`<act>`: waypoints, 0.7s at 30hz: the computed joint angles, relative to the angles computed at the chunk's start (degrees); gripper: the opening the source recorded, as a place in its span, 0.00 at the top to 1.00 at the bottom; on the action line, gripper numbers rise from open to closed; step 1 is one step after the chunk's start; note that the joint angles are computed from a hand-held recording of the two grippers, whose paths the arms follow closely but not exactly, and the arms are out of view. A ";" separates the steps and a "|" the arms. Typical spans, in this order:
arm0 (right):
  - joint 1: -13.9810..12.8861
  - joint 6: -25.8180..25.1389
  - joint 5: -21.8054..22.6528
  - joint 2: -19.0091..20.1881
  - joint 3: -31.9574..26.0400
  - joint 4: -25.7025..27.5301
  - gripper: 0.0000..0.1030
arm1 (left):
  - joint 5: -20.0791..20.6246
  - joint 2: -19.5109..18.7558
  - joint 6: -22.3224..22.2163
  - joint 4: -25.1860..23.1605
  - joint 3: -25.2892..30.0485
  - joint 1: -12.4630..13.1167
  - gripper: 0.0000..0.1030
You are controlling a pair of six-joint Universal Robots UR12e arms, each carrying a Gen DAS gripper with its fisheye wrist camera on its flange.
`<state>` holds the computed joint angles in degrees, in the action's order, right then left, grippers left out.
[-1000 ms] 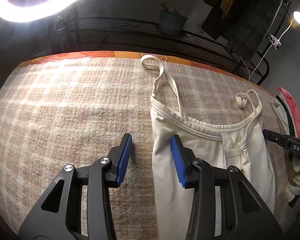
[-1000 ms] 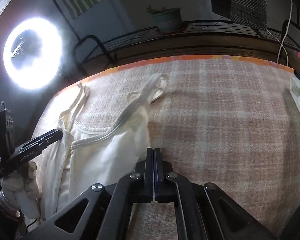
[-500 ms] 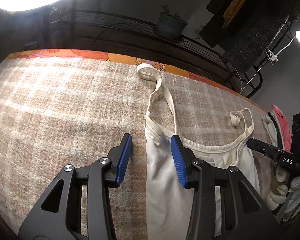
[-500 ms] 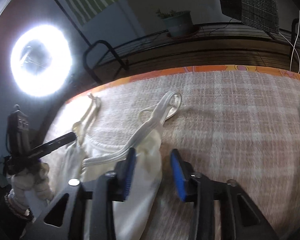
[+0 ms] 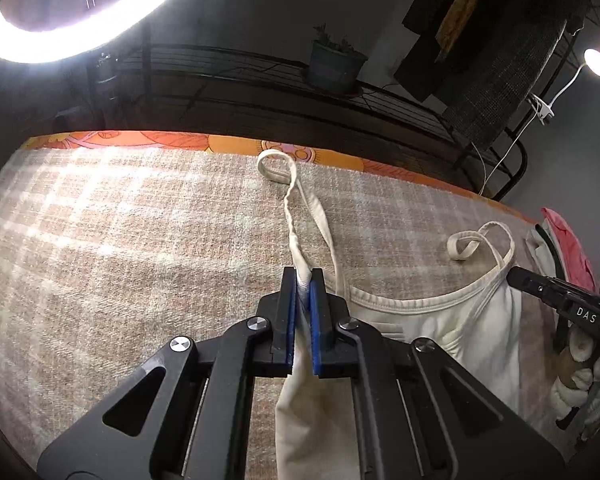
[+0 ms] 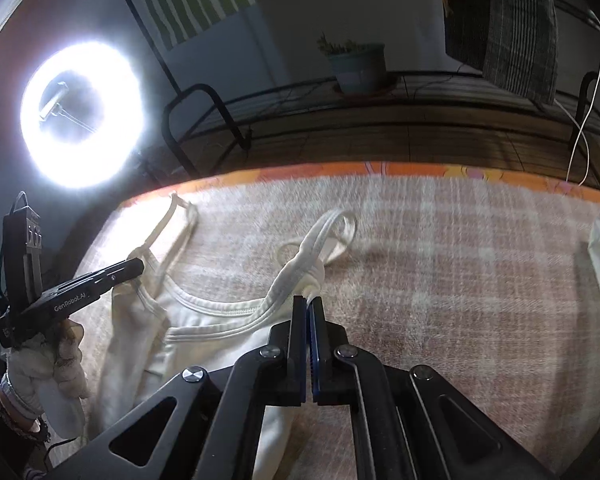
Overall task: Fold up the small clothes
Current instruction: 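Grasp the strap end with the left gripper while the right gripper grasps the neckline, fold over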
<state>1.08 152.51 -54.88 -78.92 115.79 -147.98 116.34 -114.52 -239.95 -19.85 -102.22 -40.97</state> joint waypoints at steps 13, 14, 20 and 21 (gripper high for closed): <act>-2.32 -3.26 3.09 -12.27 6.08 2.09 1.00 | 7.58 5.20 -1.55 -3.48 -0.97 -6.71 0.97; -2.76 -4.08 3.59 -13.55 6.79 2.75 1.00 | 7.98 5.53 -2.17 -3.94 -1.09 -7.30 0.97; -5.15 -10.68 4.39 -20.84 11.53 6.22 1.00 | 10.07 6.79 -6.62 -8.88 -1.07 -11.67 0.97; -5.68 -11.84 4.40 -22.09 12.40 6.97 1.00 | 10.21 6.85 -7.08 -9.41 -1.11 -12.30 0.97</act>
<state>-4.60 140.67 -50.48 -101.01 128.19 -141.01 126.54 -107.67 -247.03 -29.26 -103.33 -53.26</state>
